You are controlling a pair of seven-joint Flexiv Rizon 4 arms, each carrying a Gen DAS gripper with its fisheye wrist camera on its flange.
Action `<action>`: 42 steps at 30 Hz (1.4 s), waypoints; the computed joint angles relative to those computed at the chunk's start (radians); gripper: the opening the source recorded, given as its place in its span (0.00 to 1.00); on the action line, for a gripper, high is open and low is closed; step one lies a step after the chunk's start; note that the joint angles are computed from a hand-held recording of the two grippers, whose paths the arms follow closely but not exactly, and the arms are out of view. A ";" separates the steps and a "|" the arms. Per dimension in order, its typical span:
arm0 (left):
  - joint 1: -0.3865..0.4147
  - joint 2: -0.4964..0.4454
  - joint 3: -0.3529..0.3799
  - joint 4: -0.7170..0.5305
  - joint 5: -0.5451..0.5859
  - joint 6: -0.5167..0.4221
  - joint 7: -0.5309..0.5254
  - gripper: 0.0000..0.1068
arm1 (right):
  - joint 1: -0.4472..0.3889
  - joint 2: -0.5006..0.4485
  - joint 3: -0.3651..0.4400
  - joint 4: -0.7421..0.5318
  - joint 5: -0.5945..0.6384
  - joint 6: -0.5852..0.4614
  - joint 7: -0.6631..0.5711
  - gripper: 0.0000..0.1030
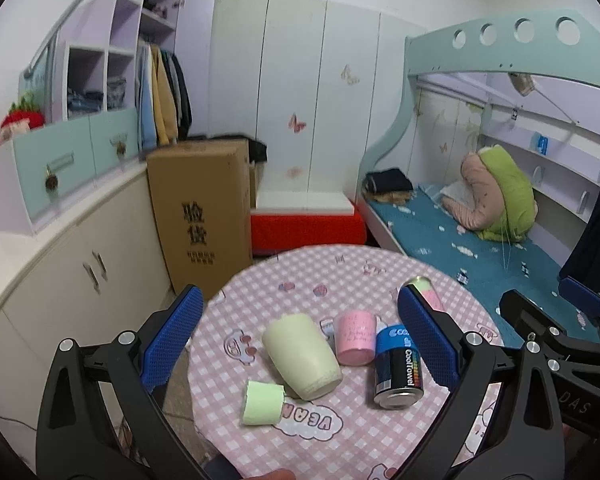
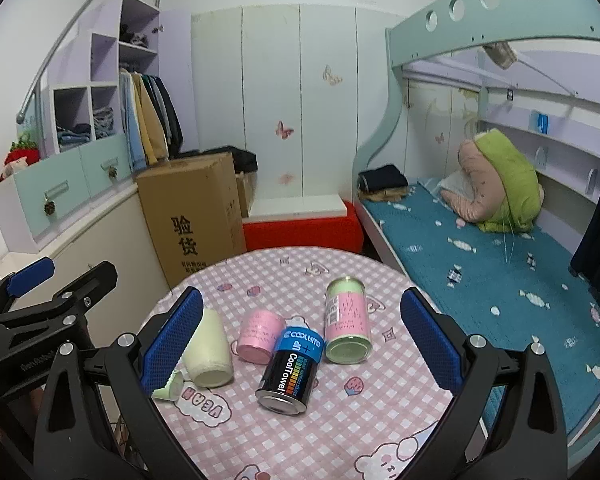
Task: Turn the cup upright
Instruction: 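Move the right tool to the pale green mug and grasp its body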
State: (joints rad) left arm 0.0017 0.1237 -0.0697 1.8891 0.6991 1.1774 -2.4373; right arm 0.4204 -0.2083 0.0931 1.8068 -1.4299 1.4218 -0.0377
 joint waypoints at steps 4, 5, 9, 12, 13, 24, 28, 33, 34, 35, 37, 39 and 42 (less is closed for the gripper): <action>-0.004 -0.062 0.020 -0.009 -0.071 -0.002 0.044 0.92 | 0.016 -0.049 0.006 -0.022 0.122 -0.021 -0.103 0.93; -0.008 -0.076 0.026 -0.014 -0.079 -0.005 0.049 0.92 | 0.024 -0.066 0.004 -0.030 0.157 -0.027 -0.134 0.93; -0.028 -0.147 0.055 -0.036 -0.139 -0.028 0.092 0.92 | 0.062 -0.117 -0.008 -0.054 0.285 -0.051 -0.245 0.93; -0.045 -0.203 0.080 -0.046 -0.192 -0.041 0.126 0.92 | 0.085 -0.152 -0.016 -0.072 0.375 -0.073 -0.322 0.93; -0.051 -0.221 0.089 -0.049 -0.210 -0.048 0.133 0.92 | 0.094 -0.159 -0.024 -0.075 0.392 -0.076 -0.335 0.93; -0.112 -0.397 0.154 -0.129 -0.351 -0.114 0.197 0.92 | 0.142 -0.226 -0.061 -0.106 0.599 -0.115 -0.482 0.93; -0.130 -0.445 0.175 -0.166 -0.372 -0.145 0.218 0.91 | 0.152 -0.240 -0.073 -0.115 0.635 -0.117 -0.509 0.93; -0.153 -0.474 0.196 -0.201 -0.352 -0.150 0.228 0.90 | 0.155 -0.249 -0.077 -0.122 0.672 -0.119 -0.538 0.93; -0.154 -0.478 0.198 -0.204 -0.352 -0.151 0.234 0.86 | 0.155 -0.252 -0.077 -0.126 0.679 -0.119 -0.545 0.93; -0.155 -0.480 0.196 -0.205 -0.355 -0.150 0.244 0.79 | 0.156 -0.253 -0.078 -0.125 0.685 -0.119 -0.549 0.93; -0.165 -0.483 0.203 -0.212 -0.347 -0.153 0.243 0.79 | 0.158 -0.253 -0.078 -0.125 0.696 -0.121 -0.559 0.93; -0.167 -0.482 0.205 -0.212 -0.349 -0.156 0.245 0.78 | 0.159 -0.253 -0.076 -0.124 0.706 -0.123 -0.567 0.93; -0.152 -0.469 0.192 -0.187 -0.385 -0.133 0.270 0.78 | 0.161 -0.249 -0.078 -0.118 0.716 -0.120 -0.573 0.93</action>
